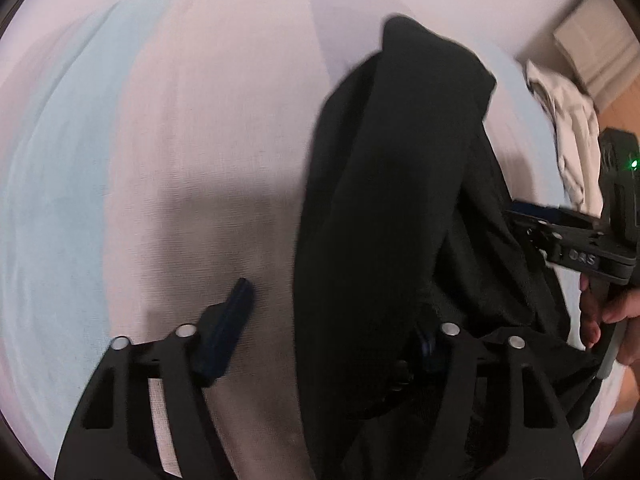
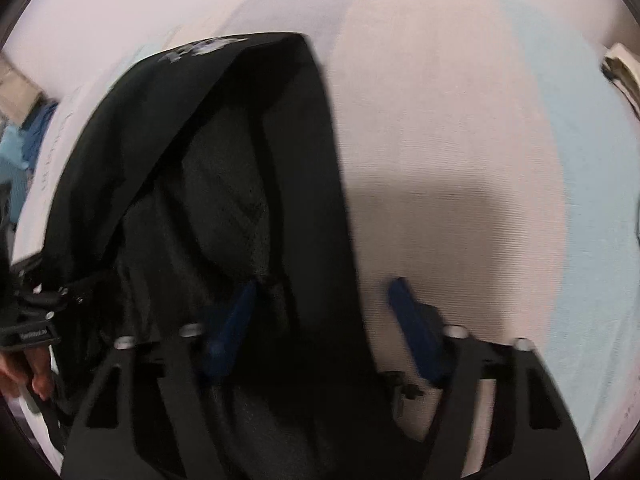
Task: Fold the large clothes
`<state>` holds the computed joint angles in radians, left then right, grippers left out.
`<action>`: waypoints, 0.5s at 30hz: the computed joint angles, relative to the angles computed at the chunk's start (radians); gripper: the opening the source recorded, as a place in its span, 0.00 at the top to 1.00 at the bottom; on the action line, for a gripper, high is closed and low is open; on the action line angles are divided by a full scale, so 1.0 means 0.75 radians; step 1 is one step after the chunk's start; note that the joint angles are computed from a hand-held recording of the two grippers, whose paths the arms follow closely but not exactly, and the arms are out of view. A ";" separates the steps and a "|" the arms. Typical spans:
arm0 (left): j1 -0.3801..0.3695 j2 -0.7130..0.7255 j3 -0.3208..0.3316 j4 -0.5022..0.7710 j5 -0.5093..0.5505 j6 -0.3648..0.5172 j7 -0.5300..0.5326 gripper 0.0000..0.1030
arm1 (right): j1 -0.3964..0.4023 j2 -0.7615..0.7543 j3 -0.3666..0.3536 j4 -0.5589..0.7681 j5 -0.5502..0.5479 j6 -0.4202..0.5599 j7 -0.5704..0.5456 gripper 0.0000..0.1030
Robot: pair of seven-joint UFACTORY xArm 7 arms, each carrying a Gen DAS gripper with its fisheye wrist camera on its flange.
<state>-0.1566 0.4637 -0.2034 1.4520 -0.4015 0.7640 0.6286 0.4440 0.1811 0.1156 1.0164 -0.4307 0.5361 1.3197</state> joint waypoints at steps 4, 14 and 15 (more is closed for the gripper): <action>0.045 -0.020 -0.019 0.005 -0.077 0.050 0.059 0.89 | -0.027 -0.053 0.009 -0.064 0.065 -0.099 0.000 0.97; 0.118 -0.283 -0.013 -0.187 -0.327 -0.002 0.304 0.95 | 0.090 -0.171 0.101 0.049 -0.302 0.221 0.279 0.97; 0.126 -0.356 -0.005 -0.262 -0.375 -0.034 0.379 0.95 | 0.120 -0.194 0.131 0.064 -0.363 0.298 0.351 0.97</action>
<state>-0.0619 0.1965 -0.2069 1.2557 -0.6831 0.7385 0.9131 0.5336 0.0354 0.2140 1.0644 -0.7025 0.7598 1.5831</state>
